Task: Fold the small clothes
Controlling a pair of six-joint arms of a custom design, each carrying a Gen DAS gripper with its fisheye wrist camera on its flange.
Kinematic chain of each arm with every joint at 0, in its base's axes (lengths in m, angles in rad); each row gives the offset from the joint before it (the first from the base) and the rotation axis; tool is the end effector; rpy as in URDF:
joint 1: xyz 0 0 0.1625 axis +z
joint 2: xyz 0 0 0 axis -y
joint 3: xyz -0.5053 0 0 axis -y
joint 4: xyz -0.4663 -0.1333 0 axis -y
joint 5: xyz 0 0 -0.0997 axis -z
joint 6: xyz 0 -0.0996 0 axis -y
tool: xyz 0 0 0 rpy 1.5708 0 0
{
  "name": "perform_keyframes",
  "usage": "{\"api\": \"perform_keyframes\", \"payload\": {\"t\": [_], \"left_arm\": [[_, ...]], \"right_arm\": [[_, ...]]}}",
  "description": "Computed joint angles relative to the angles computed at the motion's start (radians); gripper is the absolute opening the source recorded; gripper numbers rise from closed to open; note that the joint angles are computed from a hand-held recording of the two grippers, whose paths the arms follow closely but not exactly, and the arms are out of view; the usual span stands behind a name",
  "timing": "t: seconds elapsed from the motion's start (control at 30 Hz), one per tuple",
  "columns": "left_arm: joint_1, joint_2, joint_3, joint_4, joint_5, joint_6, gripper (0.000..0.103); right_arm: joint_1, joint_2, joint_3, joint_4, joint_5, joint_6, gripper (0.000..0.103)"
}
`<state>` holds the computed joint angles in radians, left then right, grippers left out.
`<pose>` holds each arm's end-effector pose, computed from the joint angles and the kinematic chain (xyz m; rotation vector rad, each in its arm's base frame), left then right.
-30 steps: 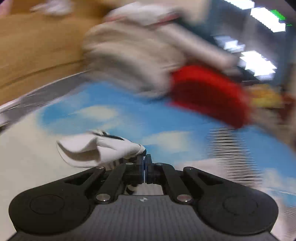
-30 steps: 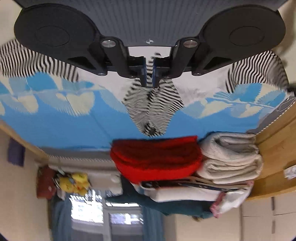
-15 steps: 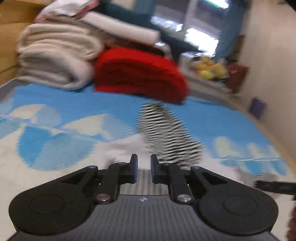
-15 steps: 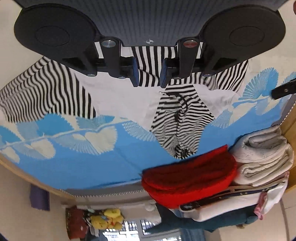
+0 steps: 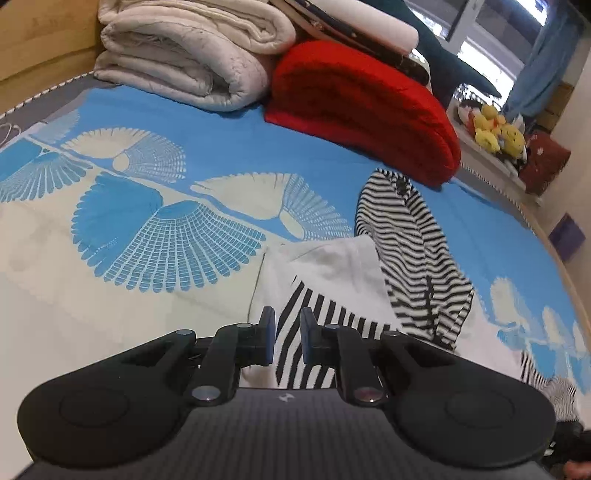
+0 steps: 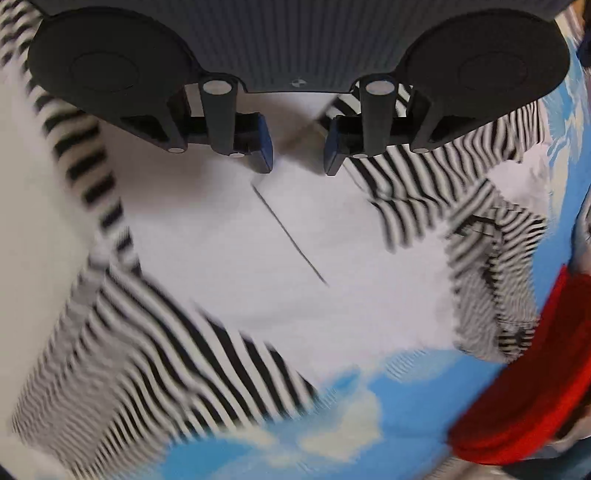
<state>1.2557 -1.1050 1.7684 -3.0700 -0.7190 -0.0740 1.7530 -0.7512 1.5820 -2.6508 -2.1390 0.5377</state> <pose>-0.0220 -0.7395 0.3568 -0.1762 2.2479 -1.1569 0.2235 -0.7734 0.1063 -0.5611 -2.5781 0.5803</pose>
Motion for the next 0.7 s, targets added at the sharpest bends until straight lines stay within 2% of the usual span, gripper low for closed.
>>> {"api": "perform_keyframes", "payload": {"t": [0.1, 0.17, 0.2, 0.3, 0.33, 0.4, 0.47, 0.5, 0.53, 0.57, 0.63, 0.7], "left_arm": [[-0.001, 0.003, 0.001, 0.015, 0.015, 0.027, 0.015], [0.001, 0.003, 0.001, 0.029, 0.027, 0.032, 0.015], [0.002, 0.002, 0.001, 0.040, 0.032, 0.031, 0.015], [0.007, -0.004, 0.003, 0.079, 0.027, 0.017, 0.015], [0.009, -0.006, 0.004, 0.087, 0.021, 0.019, 0.015], [0.009, -0.009, 0.007, 0.104, 0.008, 0.021, 0.015], [0.012, -0.012, 0.007, 0.156, -0.017, 0.013, 0.015], [0.014, -0.012, 0.004, 0.201, -0.028, 0.009, 0.019], [0.015, -0.010, 0.001, 0.253, -0.029, 0.009, 0.024], [0.015, -0.007, 0.000, 0.288, -0.026, 0.006, 0.025], [0.019, -0.005, 0.001, 0.335, -0.047, -0.004, 0.026], [0.026, -0.008, 0.002, 0.364, -0.094, -0.010, 0.026]], "right_arm": [[0.014, 0.014, -0.009, -0.035, -0.024, -0.050, 0.032], [0.019, 0.020, -0.010, -0.070, -0.021, -0.089, 0.015], [0.021, 0.022, -0.015, -0.074, -0.019, -0.103, 0.003], [0.033, 0.020, -0.020, -0.137, -0.028, -0.162, 0.003], [0.039, 0.016, -0.013, -0.197, -0.023, -0.197, 0.003], [0.053, 0.014, 0.005, -0.375, -0.001, -0.321, 0.002], [0.069, 0.028, 0.006, -0.527, -0.021, -0.432, 0.002], [0.070, 0.030, 0.007, -0.548, -0.036, -0.433, 0.003], [0.069, 0.028, 0.004, -0.528, -0.063, -0.396, 0.003], [0.066, 0.030, -0.006, -0.466, -0.117, -0.336, 0.004], [0.057, 0.031, -0.034, -0.273, -0.219, -0.207, 0.005], [0.051, 0.029, -0.037, -0.219, -0.264, -0.135, 0.008]]}}
